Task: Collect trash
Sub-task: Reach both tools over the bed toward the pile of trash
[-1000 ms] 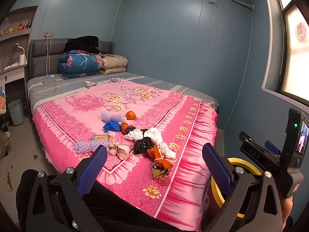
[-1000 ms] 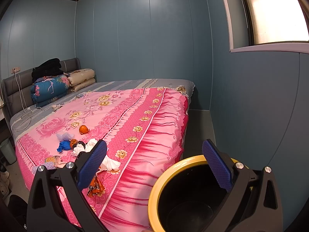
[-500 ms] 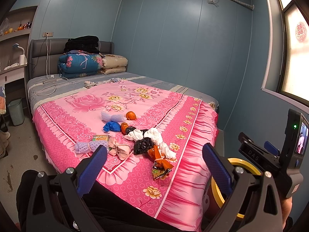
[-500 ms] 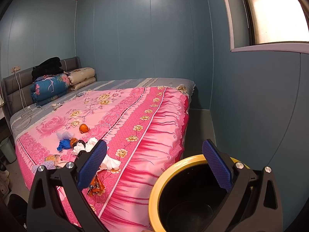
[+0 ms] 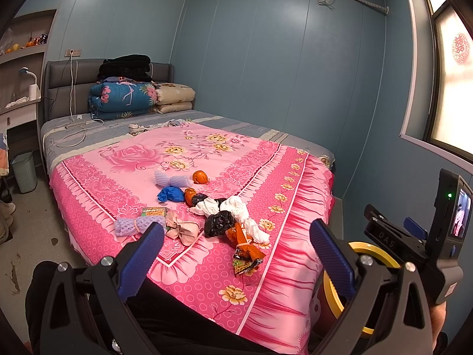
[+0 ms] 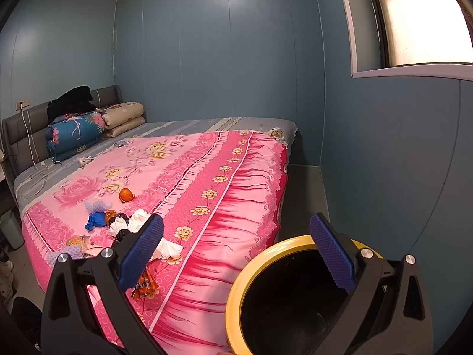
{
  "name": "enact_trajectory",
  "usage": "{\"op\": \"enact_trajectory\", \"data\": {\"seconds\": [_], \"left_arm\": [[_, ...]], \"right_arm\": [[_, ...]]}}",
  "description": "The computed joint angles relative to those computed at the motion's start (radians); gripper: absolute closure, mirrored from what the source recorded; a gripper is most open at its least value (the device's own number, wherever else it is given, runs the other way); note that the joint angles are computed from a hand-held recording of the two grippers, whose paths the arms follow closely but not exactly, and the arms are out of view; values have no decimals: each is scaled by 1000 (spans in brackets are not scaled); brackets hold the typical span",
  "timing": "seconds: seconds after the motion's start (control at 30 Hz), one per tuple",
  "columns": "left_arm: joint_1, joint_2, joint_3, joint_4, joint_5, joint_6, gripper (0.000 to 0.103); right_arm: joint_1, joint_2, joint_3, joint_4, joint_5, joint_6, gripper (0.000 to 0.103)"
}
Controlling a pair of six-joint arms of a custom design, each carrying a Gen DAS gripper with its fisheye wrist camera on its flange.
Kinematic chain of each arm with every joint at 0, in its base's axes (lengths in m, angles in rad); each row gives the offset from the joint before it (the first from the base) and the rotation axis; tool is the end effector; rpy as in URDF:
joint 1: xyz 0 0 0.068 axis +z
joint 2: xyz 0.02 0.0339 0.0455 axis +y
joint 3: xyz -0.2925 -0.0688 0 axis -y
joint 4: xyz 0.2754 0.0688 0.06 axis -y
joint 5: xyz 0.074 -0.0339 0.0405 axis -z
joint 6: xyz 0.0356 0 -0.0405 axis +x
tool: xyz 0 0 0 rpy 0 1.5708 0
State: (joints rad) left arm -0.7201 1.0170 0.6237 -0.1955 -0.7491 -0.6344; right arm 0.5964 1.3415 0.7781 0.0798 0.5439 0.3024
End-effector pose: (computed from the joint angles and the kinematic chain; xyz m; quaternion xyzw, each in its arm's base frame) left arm 0.1864 -0.1313 0.2566 -0.1372 0.8274 -0.0236 0.5441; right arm 0.2676 0.1594 0.2534 0.0167 0.8359 0.0094 0.5486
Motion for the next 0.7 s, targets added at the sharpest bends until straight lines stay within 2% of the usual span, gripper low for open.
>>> {"op": "enact_trajectory", "data": {"seconds": [0.27,0.37,0.53,0.6,0.67,0.7], "left_arm": [[0,6,3,2,0,-2,8],[24,4,-3,12,27,5,8],[173,-19,-6,25,152,66,8],[260,-15,-4,26,201,103,8],[367,9,8,18,277,154,8],[437,24,8,26,345,194,8]], "right_arm": [[-2,22,24,-16,4,-12,8],[-5,47,41,-7,-9,-35,8],[-28,129,119,-24,-92,-92,8],[-50,182,182,-66,-175,-99,8],[-68,241,253,-118,-258,-104,8],[-69,275,287,-139,-280,-118,8]]}}
